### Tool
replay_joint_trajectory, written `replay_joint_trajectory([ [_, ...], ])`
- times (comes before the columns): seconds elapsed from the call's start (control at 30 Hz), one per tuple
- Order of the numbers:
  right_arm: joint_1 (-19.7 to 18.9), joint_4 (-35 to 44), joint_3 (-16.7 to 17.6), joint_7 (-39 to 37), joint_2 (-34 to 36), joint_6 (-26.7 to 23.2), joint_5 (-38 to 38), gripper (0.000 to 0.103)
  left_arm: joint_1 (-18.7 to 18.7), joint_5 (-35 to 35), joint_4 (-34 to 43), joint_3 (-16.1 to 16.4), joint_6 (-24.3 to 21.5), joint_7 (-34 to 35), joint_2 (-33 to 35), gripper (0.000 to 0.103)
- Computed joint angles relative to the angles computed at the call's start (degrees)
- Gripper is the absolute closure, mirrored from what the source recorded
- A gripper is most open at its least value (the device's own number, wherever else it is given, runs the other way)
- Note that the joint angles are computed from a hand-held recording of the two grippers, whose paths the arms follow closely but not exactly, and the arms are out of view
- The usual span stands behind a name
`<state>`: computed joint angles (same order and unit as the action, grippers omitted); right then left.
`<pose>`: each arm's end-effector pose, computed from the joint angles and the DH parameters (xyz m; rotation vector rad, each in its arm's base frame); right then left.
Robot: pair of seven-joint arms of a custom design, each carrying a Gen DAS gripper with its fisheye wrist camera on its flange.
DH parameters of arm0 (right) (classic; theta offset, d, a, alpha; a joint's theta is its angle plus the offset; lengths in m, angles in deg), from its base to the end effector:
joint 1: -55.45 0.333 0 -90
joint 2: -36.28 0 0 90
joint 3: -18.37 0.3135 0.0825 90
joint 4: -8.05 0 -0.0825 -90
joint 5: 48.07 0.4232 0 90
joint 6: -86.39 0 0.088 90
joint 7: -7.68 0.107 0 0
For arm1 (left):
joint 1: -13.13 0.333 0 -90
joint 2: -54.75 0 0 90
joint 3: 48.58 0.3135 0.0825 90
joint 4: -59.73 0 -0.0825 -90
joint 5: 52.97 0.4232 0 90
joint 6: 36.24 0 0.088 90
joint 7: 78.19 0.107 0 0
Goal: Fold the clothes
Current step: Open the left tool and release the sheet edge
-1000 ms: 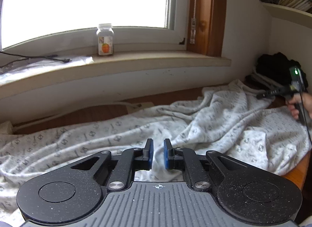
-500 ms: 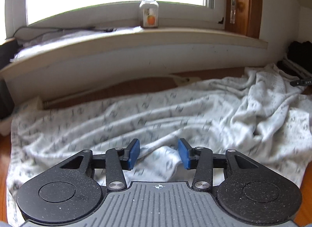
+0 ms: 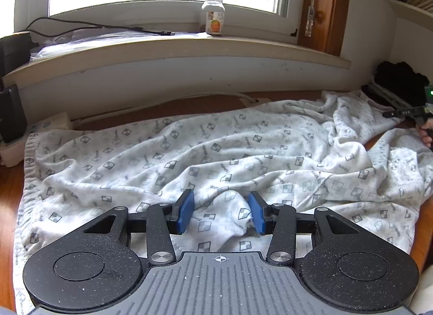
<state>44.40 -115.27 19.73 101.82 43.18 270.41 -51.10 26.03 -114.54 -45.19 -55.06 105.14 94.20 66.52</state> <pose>0.6259 -0.1022 0.4318 -1.5111 1.8264 -0.9065 0.6790 0.0824 0.4461 -1.2020 2.2311 -1.1579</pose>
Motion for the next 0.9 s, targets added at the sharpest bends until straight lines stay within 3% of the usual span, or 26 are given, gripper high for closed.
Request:
replay_joint_trajectory([
  [0.17,1.1,0.0,-1.1,0.5,0.0,-0.3,-0.9,0.032,-0.9,-0.2,-2.0,-0.2,3.3,0.8,-1.3,0.051],
  [0.3,3.7,0.1,-3.9,3.0,0.0,-0.3,-3.3,0.032,-2.5,1.8,-2.2,-0.3,6.6,-2.6,-1.4,0.039],
  [0.43,1.7,0.0,-1.9,1.9,0.0,-0.2,-2.3,0.032,-3.6,3.3,0.1,-1.1,8.1,-4.9,-0.3,0.034],
  [0.63,0.1,0.0,-0.1,0.2,0.0,-0.2,-0.6,0.032,-5.6,10.2,9.8,-2.8,8.5,-10.4,5.8,0.028],
  [0.83,0.1,-0.2,-0.1,-0.1,-0.1,0.0,-0.2,0.032,-8.3,21.3,25.8,-5.6,5.5,-18.7,17.8,0.029],
  [0.9,-1.3,-0.3,1.5,-1.3,-0.2,0.0,1.0,0.031,-8.6,23.6,29.9,-6.9,3.2,-20.2,20.9,0.029],
])
